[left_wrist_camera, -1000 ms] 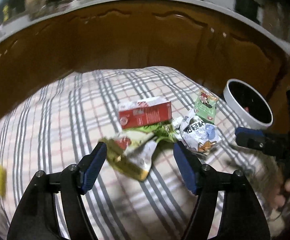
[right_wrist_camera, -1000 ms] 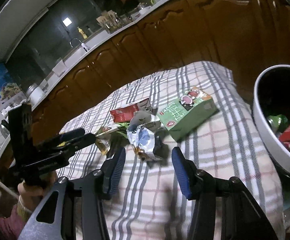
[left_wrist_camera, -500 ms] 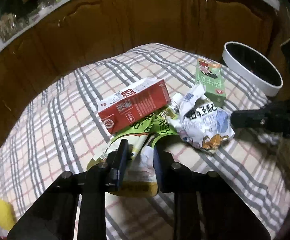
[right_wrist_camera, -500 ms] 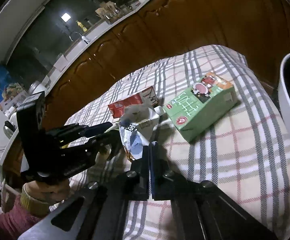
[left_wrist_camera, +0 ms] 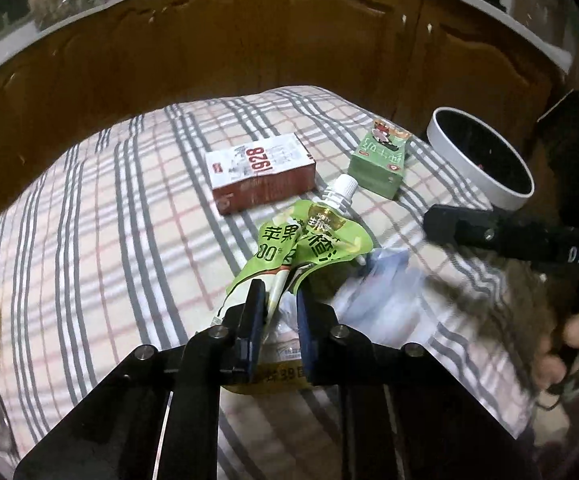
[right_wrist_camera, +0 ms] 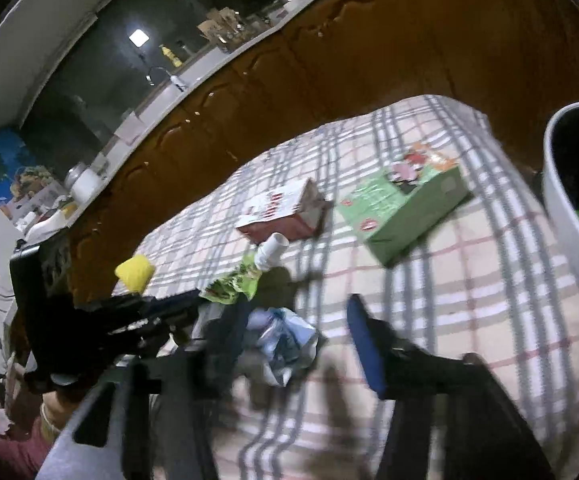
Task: Collect trash
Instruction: 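Grasp the yellow-green drink pouch with the left tool while the right grasps the crumpled white wrapper, then carry the pouch and white wrapper over the black bin and release them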
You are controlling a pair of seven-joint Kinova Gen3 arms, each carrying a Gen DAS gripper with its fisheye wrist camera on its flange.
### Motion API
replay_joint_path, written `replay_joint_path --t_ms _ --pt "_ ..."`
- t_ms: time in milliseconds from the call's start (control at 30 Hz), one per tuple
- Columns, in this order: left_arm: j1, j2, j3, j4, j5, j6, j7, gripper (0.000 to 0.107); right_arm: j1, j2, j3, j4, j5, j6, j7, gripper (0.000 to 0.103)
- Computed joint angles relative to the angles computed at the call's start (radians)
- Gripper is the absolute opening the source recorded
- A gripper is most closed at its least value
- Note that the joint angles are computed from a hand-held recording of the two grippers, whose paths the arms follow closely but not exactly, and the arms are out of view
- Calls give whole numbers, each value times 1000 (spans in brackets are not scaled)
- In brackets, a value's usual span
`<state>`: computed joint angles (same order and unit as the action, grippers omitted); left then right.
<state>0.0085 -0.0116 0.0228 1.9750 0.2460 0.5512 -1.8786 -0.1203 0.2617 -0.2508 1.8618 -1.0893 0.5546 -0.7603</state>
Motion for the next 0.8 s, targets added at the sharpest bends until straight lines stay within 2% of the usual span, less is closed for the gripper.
replay_joint_path --t_ms 67,167,200,333,433,467,500,533,567,700,800 --pt "-2 -29 -4 23 12 -2 32 14 -6 2 -6 -2 5 9 5 55" --pt "-10 -65 3 56 -26 -31 108 14 0 -3 -12 13 -22 28 34 55" --pt "-2 -81 -15 69 -17 -36 118 14 -3 -6 -10 17 -23 32 40 55" --pt "-8 -122 -69 93 70 -33 85 14 -56 -1 16 8 66 15 -46 55" --pt "-7 -144 -91 111 121 -35 65 14 -63 26 0 -7 92 24 -67 55" --pt "-7 -149 -90 116 126 -38 69 14 -75 27 -2 -9 117 17 -86 49" --pt "-7 -150 -88 119 127 -42 73 14 -88 31 -4 -13 144 8 -103 28" --pt "-6 -154 -88 121 130 -41 76 14 -94 33 -7 -15 163 4 -119 15" --pt "-4 -157 -87 122 134 -40 80 14 -93 31 -10 -11 166 0 -123 10" --pt "20 -166 -77 121 151 -47 83 14 -38 -30 -41 48 99 -49 -56 9" --pt "52 -160 -71 106 183 -55 67 14 -16 -102 -10 92 68 -71 -18 9"
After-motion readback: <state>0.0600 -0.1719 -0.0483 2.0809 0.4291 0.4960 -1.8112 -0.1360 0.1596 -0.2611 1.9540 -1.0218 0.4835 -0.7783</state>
